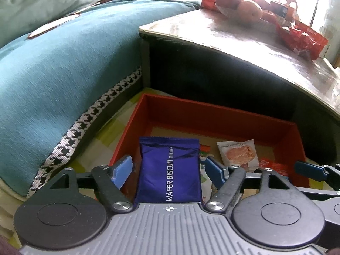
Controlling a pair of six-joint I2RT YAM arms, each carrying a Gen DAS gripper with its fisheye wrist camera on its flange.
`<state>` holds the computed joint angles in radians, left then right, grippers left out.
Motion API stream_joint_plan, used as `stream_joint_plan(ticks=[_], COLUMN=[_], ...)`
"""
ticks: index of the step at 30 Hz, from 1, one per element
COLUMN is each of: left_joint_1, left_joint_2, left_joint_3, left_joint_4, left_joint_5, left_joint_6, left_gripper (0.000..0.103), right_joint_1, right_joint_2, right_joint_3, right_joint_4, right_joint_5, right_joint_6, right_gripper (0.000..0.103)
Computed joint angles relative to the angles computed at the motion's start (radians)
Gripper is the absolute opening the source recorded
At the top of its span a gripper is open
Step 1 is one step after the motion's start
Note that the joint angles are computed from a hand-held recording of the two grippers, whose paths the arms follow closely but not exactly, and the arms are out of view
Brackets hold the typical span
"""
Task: Organize snacks
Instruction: 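Lower both blue packets into the red box and open both tools, then move left tool to the clear sachet while right tool moves to the tan cake packet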
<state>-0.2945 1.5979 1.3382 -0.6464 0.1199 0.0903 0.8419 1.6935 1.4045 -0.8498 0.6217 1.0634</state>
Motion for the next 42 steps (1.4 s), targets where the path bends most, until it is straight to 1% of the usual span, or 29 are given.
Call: stream_joint_plan(ticks=[5, 10, 20, 28, 30, 33, 37, 42], left_joint_1=[0.008, 0.015, 0.031, 0.044, 0.036, 0.013, -0.053, -0.120], left_joint_2=[-0.031, -0.077, -0.179, -0.247, -0.265, -0.270, -0.263, -0.214], left_joint_3=[-0.012, -0.038, -0.115, -0.187, -0.215, -0.246, -0.289, -0.306], left_joint_4=[-0.013, -0.029, -0.064, -0.123, -0.136, -0.168, -0.158, -0.129], left_joint_5=[0.019, 0.040, 0.078, 0.112, 0.113, 0.120, 0.080, 0.051], left_joint_6=[0.005, 0.013, 0.043, 0.080, 0.088, 0.083, 0.054, -0.050], left_gripper=[0.082, 0.082, 0.083, 0.083, 0.086, 0.086, 0.085, 0.085], right_joint_1=[0.032, 0.069, 0.178, 0.285, 0.315, 0.349, 0.375, 0.391], right_joint_2=[-0.008, -0.021, -0.048, -0.066, -0.072, -0.082, -0.111, -0.170], right_joint_3=[0.019, 0.019, -0.005, -0.020, -0.025, -0.034, -0.066, -0.132], right_joint_4=[-0.046, -0.098, -0.228, -0.326, -0.342, -0.360, -0.378, -0.377], right_joint_5=[0.018, 0.033, 0.045, 0.042, 0.041, 0.041, 0.045, 0.041], right_joint_6=[0.035, 0.101, 0.273, 0.408, 0.438, 0.470, 0.508, 0.544], right_gripper=[0.075, 0.075, 0.075, 0.075, 0.075, 0.075, 0.076, 0.076])
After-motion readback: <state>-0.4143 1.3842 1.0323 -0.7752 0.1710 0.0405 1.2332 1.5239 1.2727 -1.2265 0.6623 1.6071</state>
